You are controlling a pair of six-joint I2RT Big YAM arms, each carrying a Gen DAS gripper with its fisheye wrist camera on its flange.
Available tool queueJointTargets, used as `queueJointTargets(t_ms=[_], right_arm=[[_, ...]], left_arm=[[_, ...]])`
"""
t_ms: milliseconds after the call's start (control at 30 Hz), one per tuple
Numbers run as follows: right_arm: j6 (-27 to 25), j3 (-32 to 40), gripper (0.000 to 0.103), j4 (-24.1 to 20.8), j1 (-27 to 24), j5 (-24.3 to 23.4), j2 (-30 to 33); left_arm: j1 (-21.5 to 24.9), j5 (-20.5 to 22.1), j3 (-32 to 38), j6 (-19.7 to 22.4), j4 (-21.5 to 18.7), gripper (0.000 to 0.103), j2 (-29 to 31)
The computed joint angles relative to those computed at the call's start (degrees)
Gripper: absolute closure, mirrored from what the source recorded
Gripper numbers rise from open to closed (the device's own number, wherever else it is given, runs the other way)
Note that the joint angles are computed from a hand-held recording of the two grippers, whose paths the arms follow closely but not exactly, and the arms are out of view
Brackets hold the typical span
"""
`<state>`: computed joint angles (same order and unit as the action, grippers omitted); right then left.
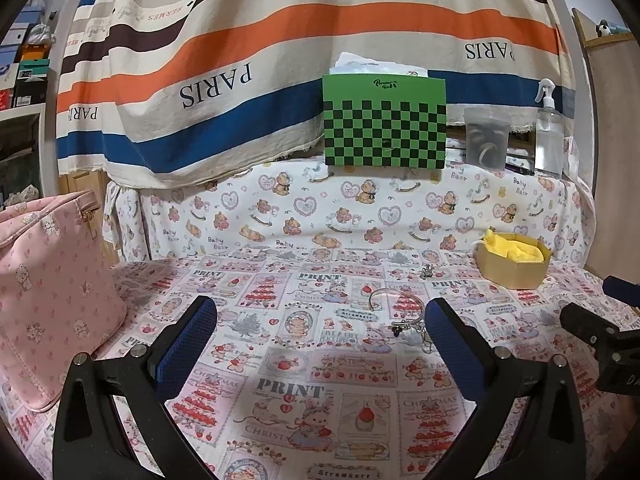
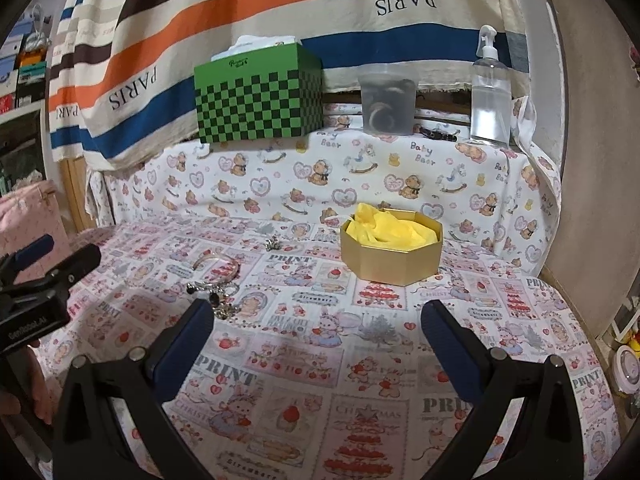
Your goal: Organize jewelry
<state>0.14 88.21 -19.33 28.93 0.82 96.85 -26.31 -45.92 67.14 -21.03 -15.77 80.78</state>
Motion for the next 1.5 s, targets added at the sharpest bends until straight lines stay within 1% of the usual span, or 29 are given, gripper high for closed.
queueJointTargets(t_ms=[300,567,700,900,1200,1333,1367,1433,1500], right_arm=[[-0.79,-0.42,0.0,0.6,0.03,-0.38,-0.31],[-1.29,-1.39,0.0,2.06,0.12,-0.4,-0.93],[-1.42,-2.43,0.0,3.96,0.19,0.21,-1.54],[-1.33,-3.65,0.0,6.32,0.0,-0.55,-2.34],[-1.52,-4.09,0.0,7.11,-0.02,-0.82,-2.6],[-1.37,-3.83,0.0,6.63,-0.05,-1.05,-2.47],[-1.29,-3.73,0.0,6.45,-0.08,-1.16,-2.46],[-0.65,-3.45,0.0,6.05,-0.3,-1.5,-2.41],[0.39,-3.17,0.0,5.87,-0.6,-2.09,-2.34]], left_arm=[[-0.03,-0.08,-0.04,0.04,0.11,0.0,0.01],[-0.22,0.02,0.39,0.15,-0.34,0.0,0.35],[-0.24,-0.15,0.5,-0.08,-0.47,0.0,0.43],[0.07,-0.16,0.74,-1.23,-1.51,0.0,0.36],[-0.28,-1.15,0.07,0.47,0.22,0.0,0.24],[0.11,1.78,-0.47,-0.67,-0.36,0.0,-0.59],[-0.05,1.5,-0.78,-0.82,-0.01,0.0,-0.88],[-0.76,-0.71,-1.88,-0.27,2.25,0.0,-1.52],[-1.18,-2.19,-2.09,-0.11,2.78,0.0,-1.62]])
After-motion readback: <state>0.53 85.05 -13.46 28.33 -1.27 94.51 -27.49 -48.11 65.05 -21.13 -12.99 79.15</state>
